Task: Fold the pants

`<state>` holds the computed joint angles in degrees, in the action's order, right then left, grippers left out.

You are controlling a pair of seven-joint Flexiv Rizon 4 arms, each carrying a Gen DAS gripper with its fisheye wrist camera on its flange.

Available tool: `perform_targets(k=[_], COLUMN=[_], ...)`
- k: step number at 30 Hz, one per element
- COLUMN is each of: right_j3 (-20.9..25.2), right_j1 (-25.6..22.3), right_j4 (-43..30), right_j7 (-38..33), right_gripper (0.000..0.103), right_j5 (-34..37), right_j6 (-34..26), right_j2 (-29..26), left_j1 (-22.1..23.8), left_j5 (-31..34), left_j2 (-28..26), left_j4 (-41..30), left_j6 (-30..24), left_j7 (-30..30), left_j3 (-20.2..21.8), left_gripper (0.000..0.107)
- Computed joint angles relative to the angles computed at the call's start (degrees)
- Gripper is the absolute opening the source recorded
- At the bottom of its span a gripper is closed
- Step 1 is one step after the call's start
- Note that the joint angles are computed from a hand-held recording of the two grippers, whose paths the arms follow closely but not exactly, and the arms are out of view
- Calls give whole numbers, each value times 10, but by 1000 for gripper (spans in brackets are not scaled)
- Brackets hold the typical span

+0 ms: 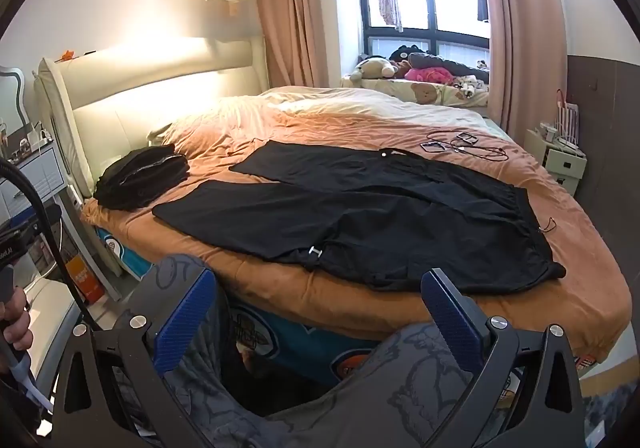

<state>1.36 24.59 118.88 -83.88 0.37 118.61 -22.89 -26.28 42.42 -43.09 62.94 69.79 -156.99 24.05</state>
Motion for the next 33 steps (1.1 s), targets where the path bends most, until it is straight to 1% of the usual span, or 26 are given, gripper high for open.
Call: perform_targets(k=[3, 4, 5, 6, 7, 9, 12, 13, 15, 18, 22, 26, 31, 33], right_j3=[-1, -2, -7, -12, -7, -9, -41, -36, -53, -57, -64, -80, -85, -79], right_j1=[3, 2, 7, 15, 8, 10, 46, 42, 59, 66, 75, 90, 97, 92], right_j4=[4, -6, -5, -1, -2, -7, -17, -20, -24, -21, -24, -17, -17, -15], right_j7=[-2, 4, 2, -4, -2, -1, -12, -6, -8, -7, -5, -12, -22, -24], right_gripper=[103, 103, 103, 103, 103, 103, 103, 103, 103, 103, 103, 103, 103, 103], right_j5=[2, 0, 3, 10, 6, 9, 39, 38, 50, 57, 65, 78, 88, 88], right_j6=[-5, -21, -23, -10, -9, -6, -26, -32, -38, -33, -49, -35, -35, -29], right_j2=[4, 5, 7, 4, 3, -5, -7, -6, -4, 0, 4, 3, 6, 6], left_j1=[4, 3, 3, 0, -1, -1, 10, 10, 12, 14, 11, 9, 7, 5], left_j5=[-6, -6, -5, -3, -1, 4, -3, -7, -15, -30, -47, -61, -77, -82], left_j2=[2, 2, 0, -3, -4, -6, -7, -7, -9, -12, -13, -12, -17, -19], left_j4=[2, 3, 2, -2, -2, 2, 5, 7, 7, 8, 13, 20, 19, 17], left_j6=[1, 3, 6, 6, 7, 17, 36, 41, 48, 53, 60, 73, 76, 76], left_j7=[2, -2, -5, -9, -9, -10, 1, 0, 4, 19, 27, 33, 40, 44], left_j3=[-6, -4, -3, 0, 2, 5, -2, 0, 2, 0, 7, 15, 21, 25], left_gripper=[103, 103, 103, 103, 103, 103, 103, 103, 103, 103, 103, 103, 103, 103])
